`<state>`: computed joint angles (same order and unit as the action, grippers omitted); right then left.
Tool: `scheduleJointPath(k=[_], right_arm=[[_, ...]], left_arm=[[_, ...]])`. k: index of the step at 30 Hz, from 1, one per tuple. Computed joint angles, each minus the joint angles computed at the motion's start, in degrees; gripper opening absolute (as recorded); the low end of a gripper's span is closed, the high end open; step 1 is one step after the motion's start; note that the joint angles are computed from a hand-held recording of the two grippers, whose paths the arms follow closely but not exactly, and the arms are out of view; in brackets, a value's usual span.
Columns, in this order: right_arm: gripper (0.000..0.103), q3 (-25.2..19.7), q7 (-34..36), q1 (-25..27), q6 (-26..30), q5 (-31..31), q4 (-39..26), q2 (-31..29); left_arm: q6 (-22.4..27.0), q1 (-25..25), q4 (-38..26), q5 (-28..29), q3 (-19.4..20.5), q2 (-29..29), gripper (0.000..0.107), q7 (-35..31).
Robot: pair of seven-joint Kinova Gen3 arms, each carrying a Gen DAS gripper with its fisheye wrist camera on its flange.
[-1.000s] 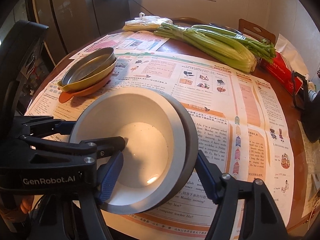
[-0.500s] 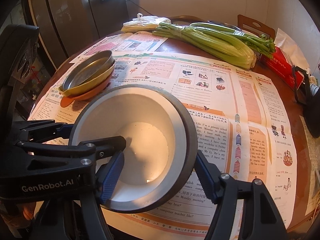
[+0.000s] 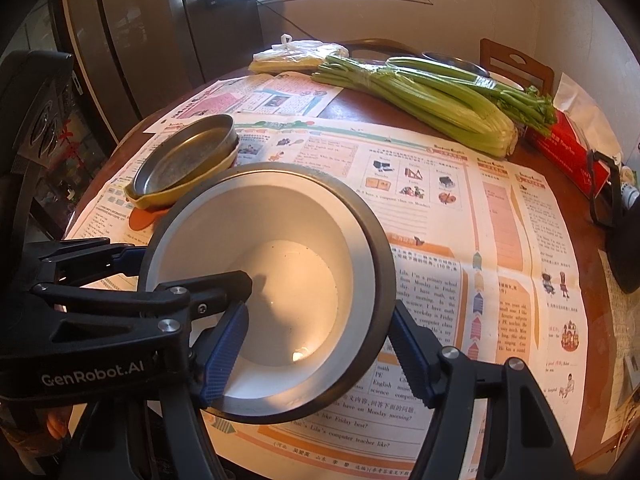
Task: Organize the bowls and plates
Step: 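Carry the steel bowl over the plate stack with the left gripper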
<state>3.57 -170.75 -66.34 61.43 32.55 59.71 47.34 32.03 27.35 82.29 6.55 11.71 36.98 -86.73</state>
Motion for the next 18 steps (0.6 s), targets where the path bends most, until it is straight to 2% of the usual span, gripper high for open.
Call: scheduleJointPath(k=[18], right_arm=[[0.071, 1.1, 6.0, 1.3, 5.9, -2.8, -14.0, 6.0]], left_arm=[[2.6, -4.5, -2.7, 2.0, 0.8, 0.3, 0.059, -5.6]])
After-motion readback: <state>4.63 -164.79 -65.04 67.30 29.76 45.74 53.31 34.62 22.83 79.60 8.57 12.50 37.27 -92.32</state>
